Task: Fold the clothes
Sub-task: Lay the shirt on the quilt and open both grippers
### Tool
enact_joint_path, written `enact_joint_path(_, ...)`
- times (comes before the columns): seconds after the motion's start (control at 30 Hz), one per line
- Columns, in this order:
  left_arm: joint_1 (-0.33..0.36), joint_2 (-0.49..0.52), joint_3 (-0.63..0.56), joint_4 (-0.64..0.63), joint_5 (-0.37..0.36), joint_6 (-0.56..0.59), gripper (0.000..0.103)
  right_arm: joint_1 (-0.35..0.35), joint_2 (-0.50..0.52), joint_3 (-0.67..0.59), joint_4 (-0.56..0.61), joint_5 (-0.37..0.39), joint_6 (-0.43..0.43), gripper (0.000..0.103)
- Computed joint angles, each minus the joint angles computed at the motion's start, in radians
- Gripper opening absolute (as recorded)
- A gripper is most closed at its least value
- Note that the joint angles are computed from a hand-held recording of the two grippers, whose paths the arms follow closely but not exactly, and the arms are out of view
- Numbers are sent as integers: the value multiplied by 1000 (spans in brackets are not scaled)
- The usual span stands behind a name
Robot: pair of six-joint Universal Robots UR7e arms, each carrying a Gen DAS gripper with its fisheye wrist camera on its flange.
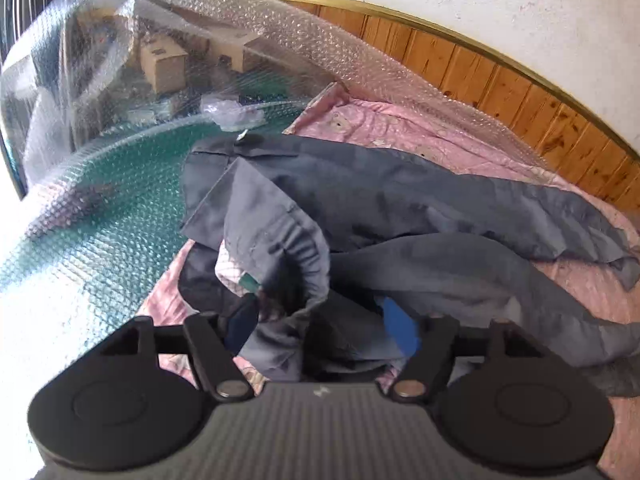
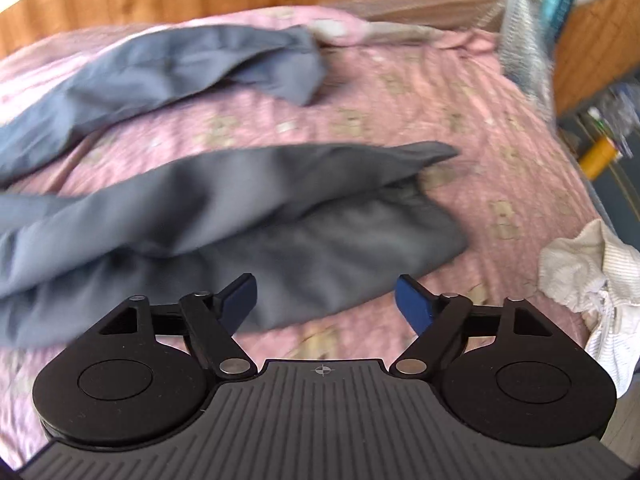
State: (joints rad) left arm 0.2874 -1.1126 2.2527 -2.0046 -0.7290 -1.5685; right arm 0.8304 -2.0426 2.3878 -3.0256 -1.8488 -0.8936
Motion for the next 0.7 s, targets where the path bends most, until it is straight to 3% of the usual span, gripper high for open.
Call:
enact_joint_path(0.17, -44, 42, -24, 7, -85, -74, 70, 4, -59, 85, 68, 33, -29, 85)
enact_joint_path(0.37, -132, 50, -48, 34, -153, -225, 71, 12, -102, 115, 278, 95, -95, 85)
enact_joint_path(0.43, -148, 42, -66, 93, -146, -271, 71, 11, -108, 117, 287, 154, -135, 86)
enact_joint_path(0.57, -148, 25, -152, 361, -124, -376, 72, 41, -77, 84, 318, 164, -121, 87)
enact_joint_path(0.67, -123, -36, -145, 420, -55, -376, 88, 60, -64, 65, 333, 164, -92, 87)
enact_joint_path(0.7, -106, -39, -152, 471, -45, -392, 88, 74, -60, 63, 330, 154, -72, 87)
